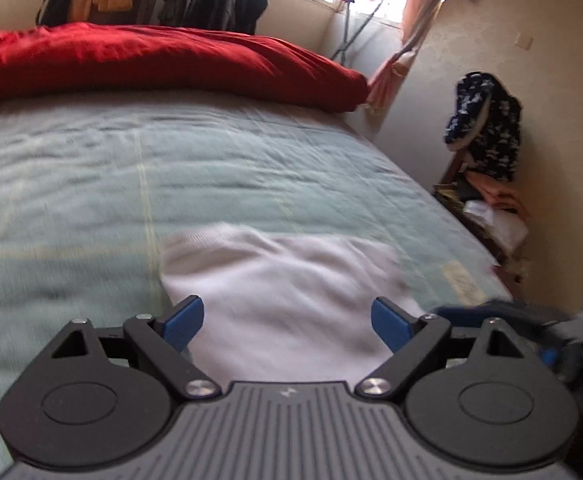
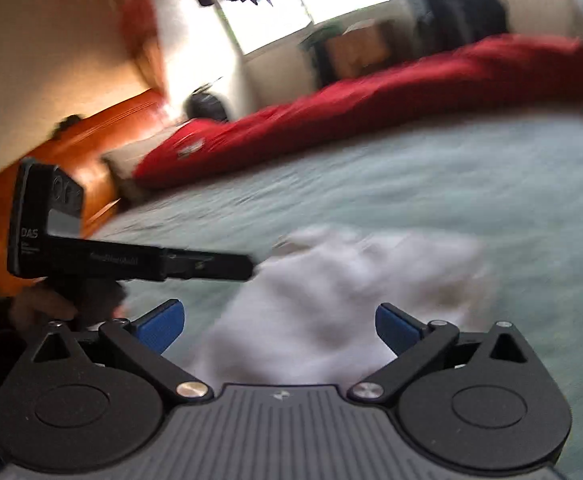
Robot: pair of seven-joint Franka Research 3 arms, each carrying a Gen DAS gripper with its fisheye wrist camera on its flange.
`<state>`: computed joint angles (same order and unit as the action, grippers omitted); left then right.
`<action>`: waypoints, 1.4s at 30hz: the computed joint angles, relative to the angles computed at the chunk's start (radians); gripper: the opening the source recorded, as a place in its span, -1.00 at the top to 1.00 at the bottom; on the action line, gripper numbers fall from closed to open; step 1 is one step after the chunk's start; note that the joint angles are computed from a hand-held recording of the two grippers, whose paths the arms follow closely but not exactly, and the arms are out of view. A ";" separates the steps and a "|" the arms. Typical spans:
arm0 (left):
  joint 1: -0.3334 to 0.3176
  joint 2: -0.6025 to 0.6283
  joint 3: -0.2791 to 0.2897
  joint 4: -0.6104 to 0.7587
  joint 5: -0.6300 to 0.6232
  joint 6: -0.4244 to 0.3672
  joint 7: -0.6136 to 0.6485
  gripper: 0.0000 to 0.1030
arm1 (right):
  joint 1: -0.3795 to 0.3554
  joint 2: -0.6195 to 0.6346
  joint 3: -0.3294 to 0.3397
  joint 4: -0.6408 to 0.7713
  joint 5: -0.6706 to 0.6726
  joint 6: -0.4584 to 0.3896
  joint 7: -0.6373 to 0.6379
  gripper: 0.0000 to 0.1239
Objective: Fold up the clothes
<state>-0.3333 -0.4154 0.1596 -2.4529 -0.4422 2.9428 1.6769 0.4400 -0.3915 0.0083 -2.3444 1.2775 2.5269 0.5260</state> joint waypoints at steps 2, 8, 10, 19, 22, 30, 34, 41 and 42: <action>-0.045 -0.041 0.020 -0.045 -0.052 0.010 0.007 -0.77 | -0.001 -0.010 0.008 -0.035 -0.023 -0.013 0.036 -0.66; 0.065 -0.084 -0.104 -0.117 0.046 -0.044 -0.174 -0.80 | -0.021 -0.134 0.013 -0.185 -0.060 0.078 0.120 -0.66; 0.063 -0.111 -0.109 -0.129 0.080 -0.033 -0.205 -0.80 | -0.026 -0.191 0.042 -0.229 -0.102 0.153 0.181 -0.66; 0.017 -0.196 -0.109 -0.171 0.204 -0.053 -0.266 -0.80 | 0.071 -0.242 0.019 -0.260 -0.155 0.163 0.181 -0.66; 0.055 -0.206 -0.138 -0.186 0.230 -0.132 -0.349 -0.80 | 0.060 -0.250 0.042 -0.281 -0.246 0.176 0.252 -0.66; 0.247 -0.314 -0.284 -0.199 0.489 -0.194 -0.536 -0.82 | 0.123 -0.253 -0.015 -0.255 -0.315 0.275 0.199 -0.66; 0.308 -0.338 -0.327 -0.185 0.605 -0.245 -0.612 -0.82 | 0.199 -0.123 -0.063 -0.137 -0.299 0.339 0.081 -0.66; 0.275 -0.354 -0.269 -0.206 0.656 -0.297 -0.642 -0.82 | 0.043 0.046 0.047 -0.053 -0.498 0.266 0.293 -0.66; 0.275 -0.348 -0.263 -0.205 0.657 -0.298 -0.644 -0.82 | 0.049 0.045 0.045 -0.064 -0.492 0.283 0.287 -0.66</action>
